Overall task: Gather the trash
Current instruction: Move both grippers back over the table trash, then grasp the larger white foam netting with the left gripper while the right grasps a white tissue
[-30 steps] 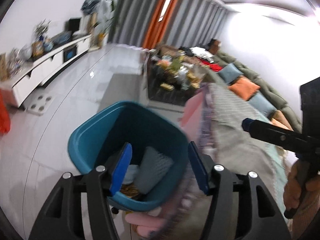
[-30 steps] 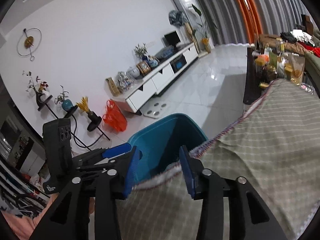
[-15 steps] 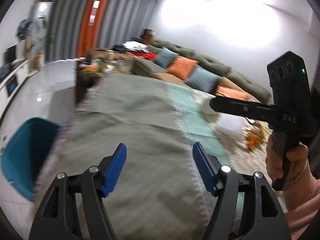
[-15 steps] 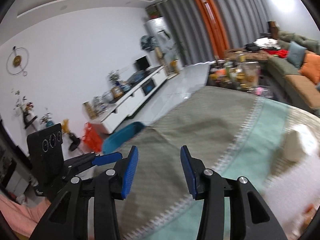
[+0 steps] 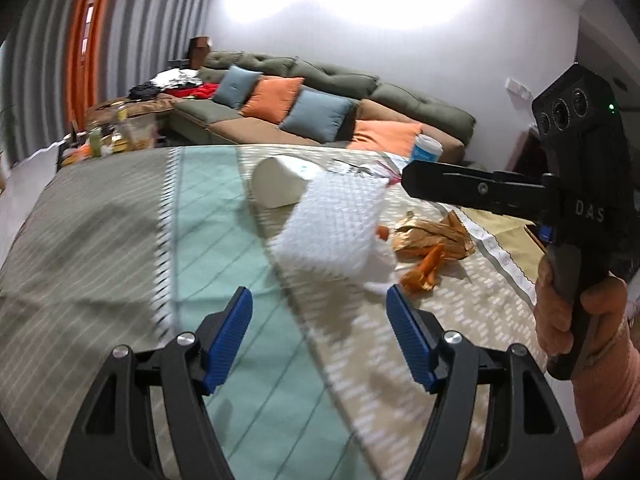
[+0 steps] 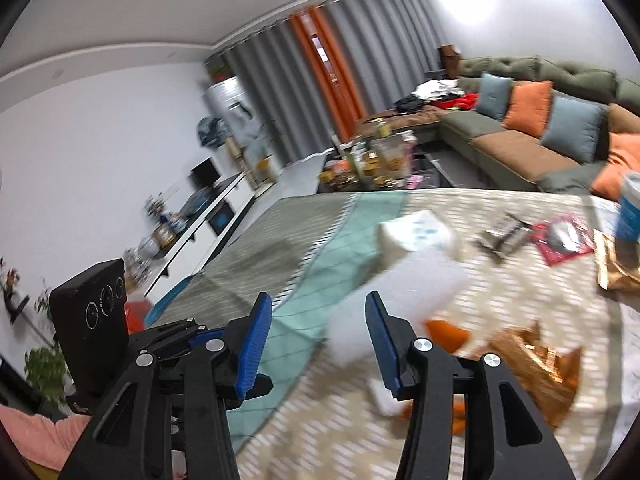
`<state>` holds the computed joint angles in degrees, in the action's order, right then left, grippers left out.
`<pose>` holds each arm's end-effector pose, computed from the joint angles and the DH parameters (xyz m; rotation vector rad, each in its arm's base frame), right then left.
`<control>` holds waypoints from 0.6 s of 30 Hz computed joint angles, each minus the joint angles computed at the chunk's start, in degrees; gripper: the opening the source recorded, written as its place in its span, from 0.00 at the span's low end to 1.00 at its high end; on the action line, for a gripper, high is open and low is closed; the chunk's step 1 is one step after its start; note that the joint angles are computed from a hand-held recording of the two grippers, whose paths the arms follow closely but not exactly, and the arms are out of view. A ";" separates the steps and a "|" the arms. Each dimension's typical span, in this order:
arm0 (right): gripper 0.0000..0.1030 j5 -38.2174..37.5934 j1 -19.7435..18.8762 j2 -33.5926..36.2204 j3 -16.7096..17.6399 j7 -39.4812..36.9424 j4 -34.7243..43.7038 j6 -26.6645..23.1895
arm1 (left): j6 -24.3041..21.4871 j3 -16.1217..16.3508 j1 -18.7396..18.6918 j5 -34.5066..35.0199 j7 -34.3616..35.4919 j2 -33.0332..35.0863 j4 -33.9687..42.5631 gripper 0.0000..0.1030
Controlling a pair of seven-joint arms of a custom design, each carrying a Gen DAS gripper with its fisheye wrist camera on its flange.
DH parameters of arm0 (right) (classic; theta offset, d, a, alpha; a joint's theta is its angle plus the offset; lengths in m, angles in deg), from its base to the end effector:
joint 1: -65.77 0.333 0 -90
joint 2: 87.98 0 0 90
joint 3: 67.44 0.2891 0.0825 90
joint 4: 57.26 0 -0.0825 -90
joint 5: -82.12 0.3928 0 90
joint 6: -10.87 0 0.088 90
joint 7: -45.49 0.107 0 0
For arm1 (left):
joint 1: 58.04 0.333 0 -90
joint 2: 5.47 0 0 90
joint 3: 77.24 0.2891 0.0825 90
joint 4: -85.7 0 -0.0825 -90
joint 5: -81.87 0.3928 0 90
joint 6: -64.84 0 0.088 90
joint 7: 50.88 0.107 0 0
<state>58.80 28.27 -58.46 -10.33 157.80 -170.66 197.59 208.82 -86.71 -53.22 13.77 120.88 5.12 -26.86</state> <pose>0.6217 0.1854 0.4106 -1.5479 1.4178 -0.2788 0.6244 -0.0398 0.3845 -1.2251 2.3544 -1.2786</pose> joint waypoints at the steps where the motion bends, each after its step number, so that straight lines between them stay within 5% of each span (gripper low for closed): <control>1: 0.48 0.27 -0.45 -0.15 0.06 0.32 -0.39 0.32 | 0.92 -0.37 -0.67 0.67 -0.47 0.71 0.73 0.68; 11: 0.48 -4.35 -6.63 0.99 2.13 5.77 -3.30 1.48 | 7.54 -2.28 -4.33 16.22 -13.82 7.54 7.25 0.67; 16: 0.48 -5.36 -7.23 2.15 2.41 6.08 -3.22 0.87 | 7.69 -2.62 -4.54 23.58 -20.96 9.69 9.48 0.49; 18: 0.48 -5.08 -7.09 2.65 2.37 5.69 -2.96 0.27 | 6.49 -2.89 -3.92 25.20 -22.93 10.35 10.41 0.31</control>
<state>53.72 21.18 -55.81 -7.96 163.48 -173.62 197.86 215.32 -89.59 -57.14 38.97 97.94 15.48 -16.44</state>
